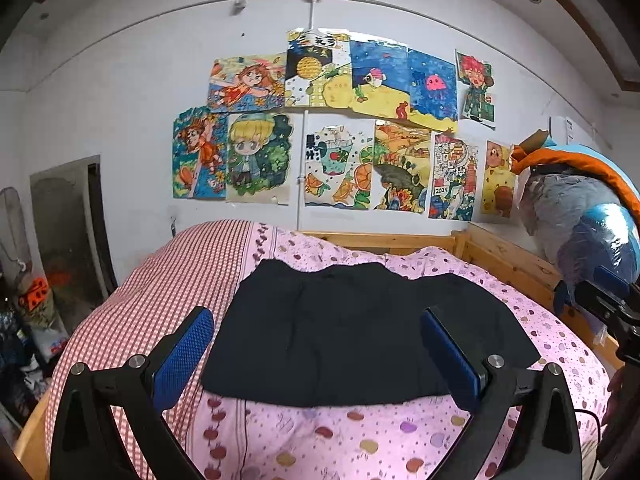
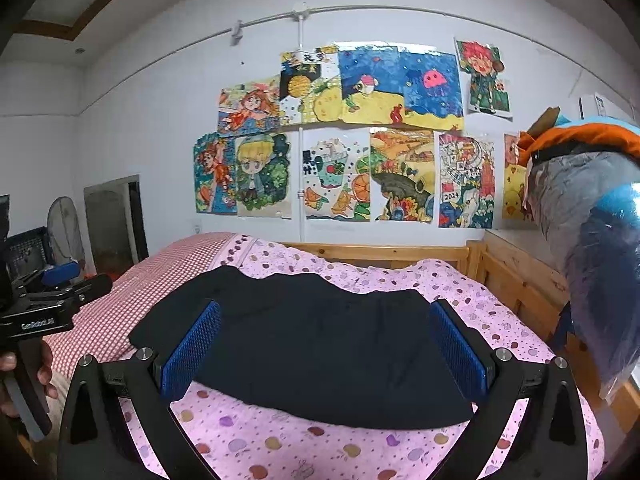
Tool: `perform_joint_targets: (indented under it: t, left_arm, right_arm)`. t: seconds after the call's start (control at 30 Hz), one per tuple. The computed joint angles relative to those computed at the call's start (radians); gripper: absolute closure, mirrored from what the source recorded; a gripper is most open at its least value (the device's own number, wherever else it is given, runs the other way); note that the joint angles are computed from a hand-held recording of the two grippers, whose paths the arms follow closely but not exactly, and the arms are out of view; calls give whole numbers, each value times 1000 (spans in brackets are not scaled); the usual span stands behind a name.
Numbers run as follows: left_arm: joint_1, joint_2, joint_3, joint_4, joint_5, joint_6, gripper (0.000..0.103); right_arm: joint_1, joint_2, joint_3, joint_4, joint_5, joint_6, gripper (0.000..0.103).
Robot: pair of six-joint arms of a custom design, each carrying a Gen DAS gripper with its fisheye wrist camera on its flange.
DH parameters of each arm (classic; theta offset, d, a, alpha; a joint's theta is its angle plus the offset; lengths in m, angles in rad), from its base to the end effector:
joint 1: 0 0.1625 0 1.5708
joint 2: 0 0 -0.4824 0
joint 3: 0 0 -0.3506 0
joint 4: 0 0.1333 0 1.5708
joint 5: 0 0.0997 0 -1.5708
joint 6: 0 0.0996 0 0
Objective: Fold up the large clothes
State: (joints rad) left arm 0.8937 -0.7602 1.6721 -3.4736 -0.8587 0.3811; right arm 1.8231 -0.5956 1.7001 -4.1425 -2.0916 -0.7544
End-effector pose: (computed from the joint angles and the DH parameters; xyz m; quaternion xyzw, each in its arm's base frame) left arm -0.2726 -0.6558 0.2598 0.2731 0.7955 -0.4860 0.2376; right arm 0.2442 -0.6116 0.2102 0.1952 -0.7119 0.5792 0.3460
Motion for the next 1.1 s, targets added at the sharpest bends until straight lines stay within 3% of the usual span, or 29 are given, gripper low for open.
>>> perform_joint_targets:
  t: [0.2,0.47,0.8,1.1]
  left_arm:
    - [0,-33,73,-8,6,-57,0]
    - [-26,-55,163,-94,48,-22,0]
    - [-55,-78,257,-196,94,20,0]
    - [-52,-94,299,-204,108,7,0]
  right_arm:
    - [21,11,56,-59,10,7,2]
    - [49,52,98,-152,-22,-33,2]
    - [54,66,159,-219,-48,17,2]
    - [50,79,192,-239,-57,23,2]
